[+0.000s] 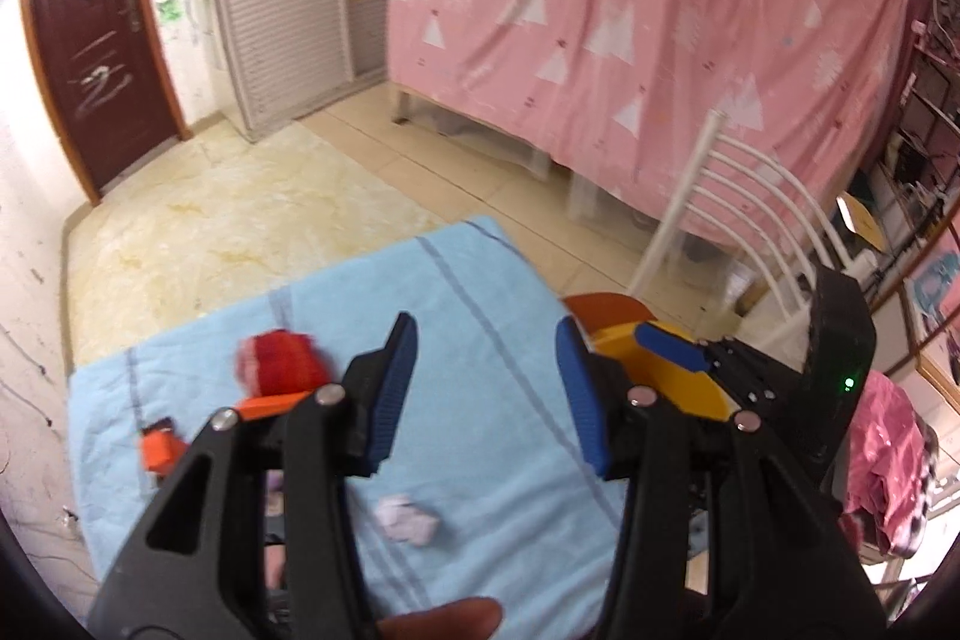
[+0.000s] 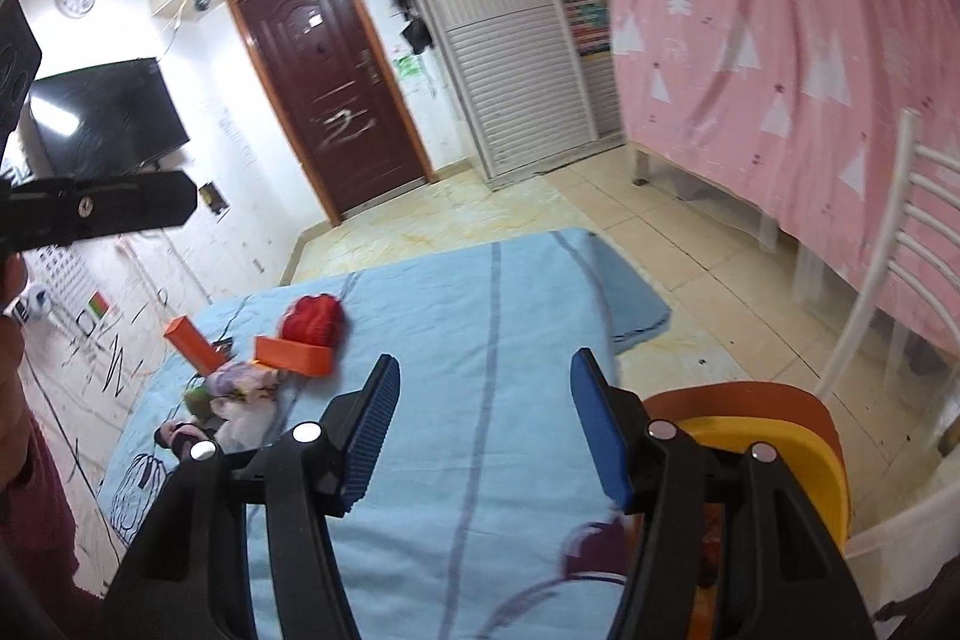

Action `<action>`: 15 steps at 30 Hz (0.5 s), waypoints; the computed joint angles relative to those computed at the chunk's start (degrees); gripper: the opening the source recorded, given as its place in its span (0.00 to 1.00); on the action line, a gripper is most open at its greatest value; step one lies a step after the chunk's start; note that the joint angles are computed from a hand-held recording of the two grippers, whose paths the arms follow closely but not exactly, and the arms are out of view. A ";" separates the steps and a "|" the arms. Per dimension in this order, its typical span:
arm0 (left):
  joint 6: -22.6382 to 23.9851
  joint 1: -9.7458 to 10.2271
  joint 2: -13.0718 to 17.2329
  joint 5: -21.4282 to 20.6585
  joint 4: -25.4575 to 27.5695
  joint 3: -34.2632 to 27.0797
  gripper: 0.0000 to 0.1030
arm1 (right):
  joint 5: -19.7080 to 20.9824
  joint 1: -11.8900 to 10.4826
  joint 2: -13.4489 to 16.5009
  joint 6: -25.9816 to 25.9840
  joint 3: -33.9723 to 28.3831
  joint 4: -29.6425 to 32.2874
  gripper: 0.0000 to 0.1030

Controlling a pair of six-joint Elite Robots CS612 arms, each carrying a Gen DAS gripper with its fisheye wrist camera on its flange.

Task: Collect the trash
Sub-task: 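Move both open tools back over the bedsheet clutter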

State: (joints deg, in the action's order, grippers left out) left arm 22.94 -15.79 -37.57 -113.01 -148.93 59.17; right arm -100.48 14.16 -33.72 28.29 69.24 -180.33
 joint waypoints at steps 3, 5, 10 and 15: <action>-0.59 0.96 0.49 0.67 -0.79 -0.88 0.44 | 1.13 0.38 1.05 -0.90 -2.48 2.23 0.52; -1.36 1.80 0.87 0.95 -1.63 -1.63 0.44 | 1.67 0.75 1.86 -1.73 -4.51 4.31 0.52; -3.11 3.68 2.07 1.94 -3.02 -3.89 0.55 | 2.62 1.67 3.59 -3.55 -8.49 7.71 0.52; -5.00 5.58 3.72 3.26 -2.90 -6.72 0.55 | 3.32 2.51 5.55 -4.57 -12.73 11.72 0.52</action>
State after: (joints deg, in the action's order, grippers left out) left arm 17.94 -10.21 -33.85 -109.75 -151.83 52.45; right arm -97.16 16.67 -28.17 23.72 56.51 -168.61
